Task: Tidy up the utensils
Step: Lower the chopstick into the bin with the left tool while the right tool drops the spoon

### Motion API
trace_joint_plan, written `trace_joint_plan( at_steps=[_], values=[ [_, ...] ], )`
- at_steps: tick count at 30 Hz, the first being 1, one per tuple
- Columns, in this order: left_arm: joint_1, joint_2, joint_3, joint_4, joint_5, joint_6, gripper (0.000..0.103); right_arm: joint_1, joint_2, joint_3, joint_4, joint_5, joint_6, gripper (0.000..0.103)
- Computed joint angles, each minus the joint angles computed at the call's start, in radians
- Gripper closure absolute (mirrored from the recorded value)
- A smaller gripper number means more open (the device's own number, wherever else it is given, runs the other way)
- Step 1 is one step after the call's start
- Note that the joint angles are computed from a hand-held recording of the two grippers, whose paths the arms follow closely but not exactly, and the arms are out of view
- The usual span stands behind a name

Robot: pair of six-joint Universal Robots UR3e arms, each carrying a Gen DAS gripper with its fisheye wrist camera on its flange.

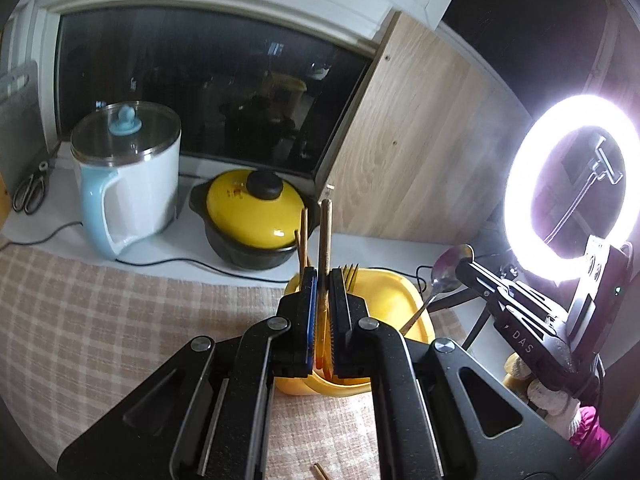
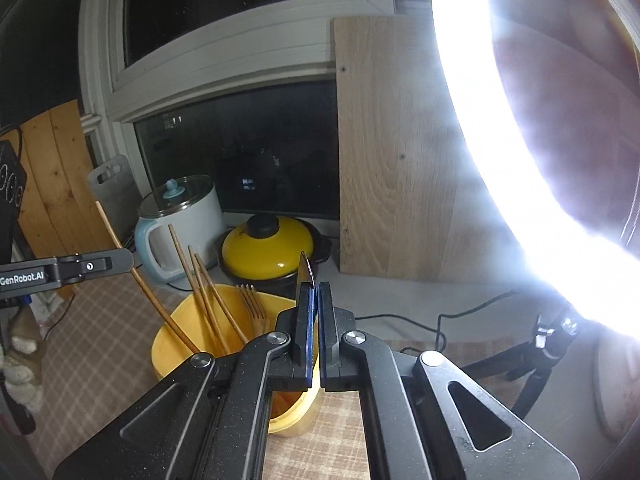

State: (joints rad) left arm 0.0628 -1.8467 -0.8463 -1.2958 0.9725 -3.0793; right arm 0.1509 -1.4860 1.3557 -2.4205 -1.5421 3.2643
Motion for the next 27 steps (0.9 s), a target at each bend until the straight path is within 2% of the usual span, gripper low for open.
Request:
trace_joint_plan(
  at_steps=[11,23,24,26,27],
  values=[
    [-0.026,-0.019,-0.041,0.010,0.032,-0.009,0.100,-0.042,-0.003,0.058,0.005,0.093,0.054,0.103],
    [-0.032,-0.006,-0.050,0.009,0.049,0.001,0.100,-0.042,-0.006,0.047,0.051,0.089,0.056,0.098],
    [-0.033,-0.007,-0.045,0.003,0.052,0.001,0.098,-0.043,-0.011,0.051,0.048,0.095,0.054,0.098],
    [-0.030,0.005,-0.055,0.001,0.051,0.000,0.077,-0.039,-0.021,0.058,0.045,0.089,0.052,0.098],
    [-0.025,0.021,-0.078,0.017,0.046,-0.004,0.076,-0.037,-0.025,0.061,0.044,0.085,0.052,0.098]
  ],
)
